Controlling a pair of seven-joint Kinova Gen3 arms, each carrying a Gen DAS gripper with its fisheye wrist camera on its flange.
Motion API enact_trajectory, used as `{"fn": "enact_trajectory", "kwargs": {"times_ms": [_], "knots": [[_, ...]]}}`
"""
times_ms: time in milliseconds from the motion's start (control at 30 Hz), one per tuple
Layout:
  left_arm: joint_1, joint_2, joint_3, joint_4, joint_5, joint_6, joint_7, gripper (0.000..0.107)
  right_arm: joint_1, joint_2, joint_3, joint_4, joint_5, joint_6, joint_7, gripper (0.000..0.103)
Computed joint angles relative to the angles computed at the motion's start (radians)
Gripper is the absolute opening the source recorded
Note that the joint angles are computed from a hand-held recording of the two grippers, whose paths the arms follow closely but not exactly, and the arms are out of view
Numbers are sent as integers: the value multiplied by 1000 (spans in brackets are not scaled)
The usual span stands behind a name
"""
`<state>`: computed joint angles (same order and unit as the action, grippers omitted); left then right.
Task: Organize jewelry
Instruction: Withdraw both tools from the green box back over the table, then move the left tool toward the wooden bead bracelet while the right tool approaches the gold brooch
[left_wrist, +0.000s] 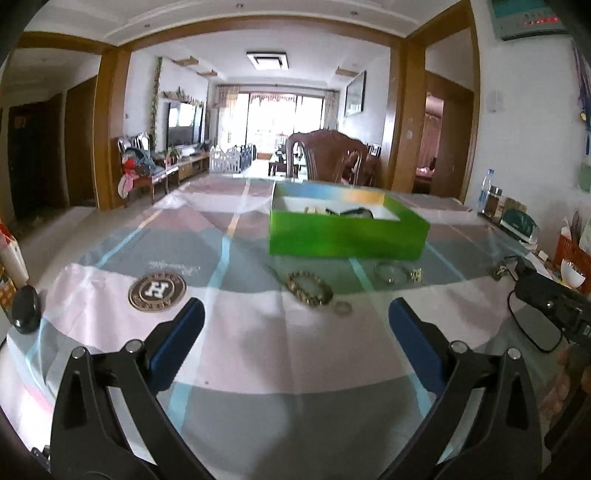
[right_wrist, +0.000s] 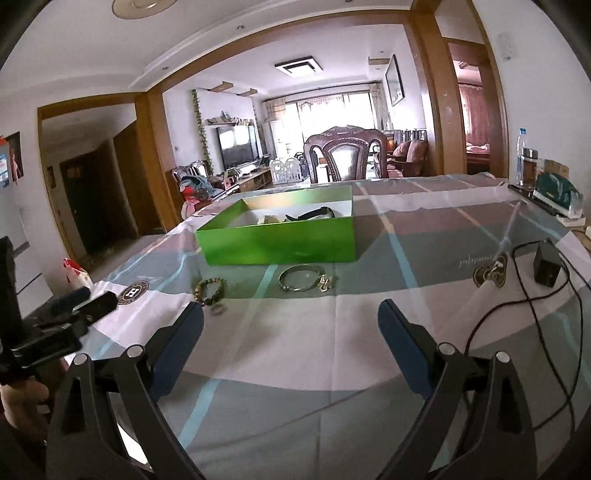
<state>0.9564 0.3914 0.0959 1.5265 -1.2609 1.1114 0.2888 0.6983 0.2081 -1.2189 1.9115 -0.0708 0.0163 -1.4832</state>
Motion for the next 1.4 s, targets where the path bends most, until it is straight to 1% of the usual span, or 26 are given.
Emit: {"fn": "enact_trajectory", "kwargs": {"times_ms": [67,133,233,267,500,567,1167,1333,1400], "knots": [[-2,0,1,6,5,-13,28,99,-16,-5,16,2,-2,2,-2,93],[-9,-2,2,12,11,-30,34,99,-12,-3,9,2,-1,5,1,93],[-9,11,3,-6,20,-30,8,99,17,-10,-18,13,-7,4,3,93],[-10,12,1,-8,23,-34,2,99,7,-7,-8,10,-7,8,5,93],[-10,17,-13,-17,46,-53,-20,99,-2,-7,3,13,-24,13,16,93],[-11,18,-16,-18,49,-56,-23,99,15,-5,-14,14,-35,16,23,93],[-17,20,-25,-9,66,-91,-41,99,-57,0,64,5,-99,26,87,93],[-17,21,-27,-8,68,-96,-41,99,-104,4,110,2,-116,30,101,93],[-16,21,-28,-9,69,-94,-41,99,-101,19,101,-7,-122,40,117,93]]}}
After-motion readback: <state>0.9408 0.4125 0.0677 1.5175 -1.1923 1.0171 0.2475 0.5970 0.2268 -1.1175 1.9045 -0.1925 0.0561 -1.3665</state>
